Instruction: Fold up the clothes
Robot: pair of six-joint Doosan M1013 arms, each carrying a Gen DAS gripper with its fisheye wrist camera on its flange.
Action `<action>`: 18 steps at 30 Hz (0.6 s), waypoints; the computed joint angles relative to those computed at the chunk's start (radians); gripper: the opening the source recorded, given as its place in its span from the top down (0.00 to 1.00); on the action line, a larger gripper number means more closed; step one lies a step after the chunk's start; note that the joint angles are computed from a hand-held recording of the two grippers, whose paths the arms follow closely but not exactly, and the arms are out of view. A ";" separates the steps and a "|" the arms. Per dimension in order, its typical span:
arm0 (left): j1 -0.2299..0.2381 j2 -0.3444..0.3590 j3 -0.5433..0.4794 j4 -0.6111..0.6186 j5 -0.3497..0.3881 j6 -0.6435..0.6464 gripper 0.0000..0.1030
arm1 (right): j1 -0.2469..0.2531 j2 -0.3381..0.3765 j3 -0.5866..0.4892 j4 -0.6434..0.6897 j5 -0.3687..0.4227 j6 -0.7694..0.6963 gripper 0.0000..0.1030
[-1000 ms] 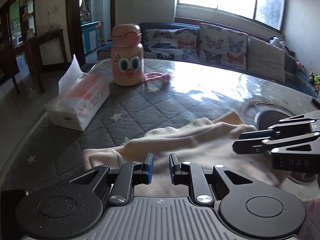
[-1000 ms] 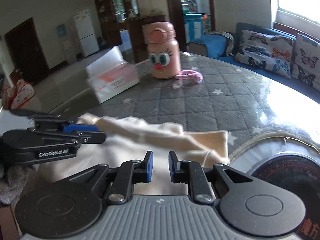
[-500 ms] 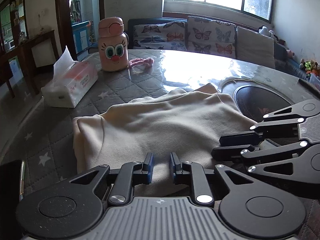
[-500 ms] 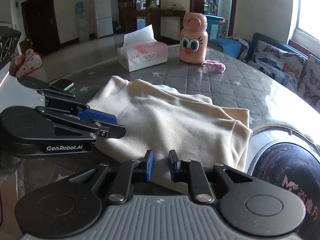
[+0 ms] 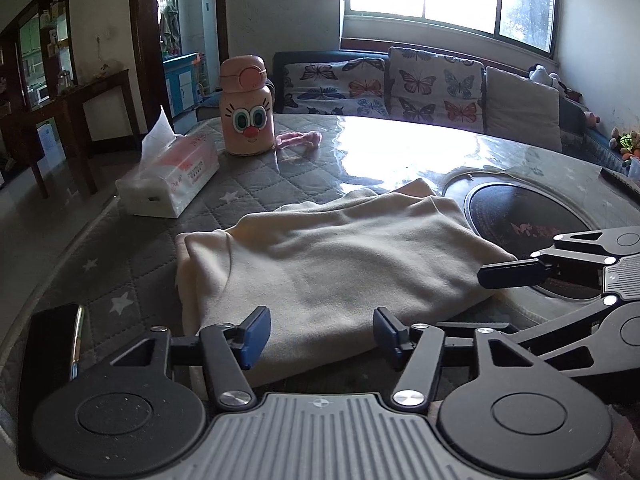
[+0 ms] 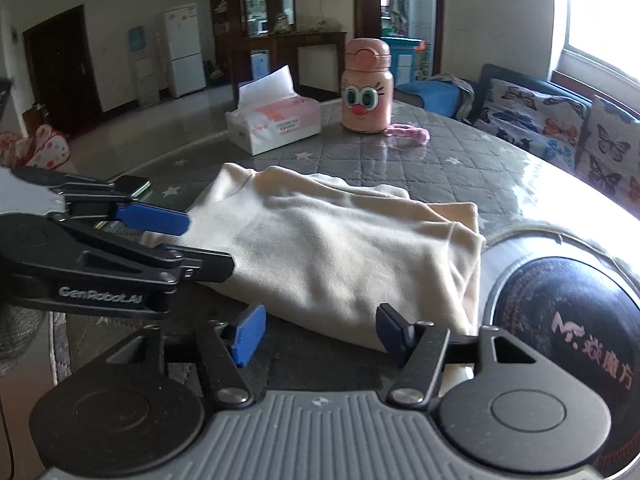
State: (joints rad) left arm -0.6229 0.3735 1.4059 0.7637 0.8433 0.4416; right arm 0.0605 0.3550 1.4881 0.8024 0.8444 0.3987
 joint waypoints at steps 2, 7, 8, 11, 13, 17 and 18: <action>-0.007 -0.004 0.005 0.015 0.007 -0.016 0.32 | -0.003 -0.008 0.012 0.005 -0.015 0.013 0.29; -0.021 -0.010 0.011 0.040 0.023 -0.039 0.23 | -0.008 -0.026 0.040 0.016 -0.047 0.008 0.16; -0.023 -0.011 0.013 0.046 0.025 -0.044 0.20 | -0.010 -0.030 0.046 0.020 -0.052 0.005 0.16; -0.033 -0.016 0.020 0.069 0.031 -0.063 0.13 | -0.014 -0.040 0.060 0.031 -0.062 -0.003 0.12; -0.039 -0.019 0.025 0.086 0.036 -0.078 0.10 | -0.016 -0.046 0.068 0.038 -0.070 -0.009 0.11; -0.052 -0.027 0.036 0.115 0.044 -0.111 0.03 | -0.020 -0.060 0.087 0.051 -0.085 -0.022 0.05; -0.055 -0.028 0.039 0.121 0.046 -0.118 0.02 | -0.020 -0.066 0.095 0.053 -0.094 -0.027 0.04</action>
State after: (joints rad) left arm -0.6776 0.3451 1.4447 0.8848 0.8893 0.3233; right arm 0.0400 0.2888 1.5829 0.8556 0.7501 0.3720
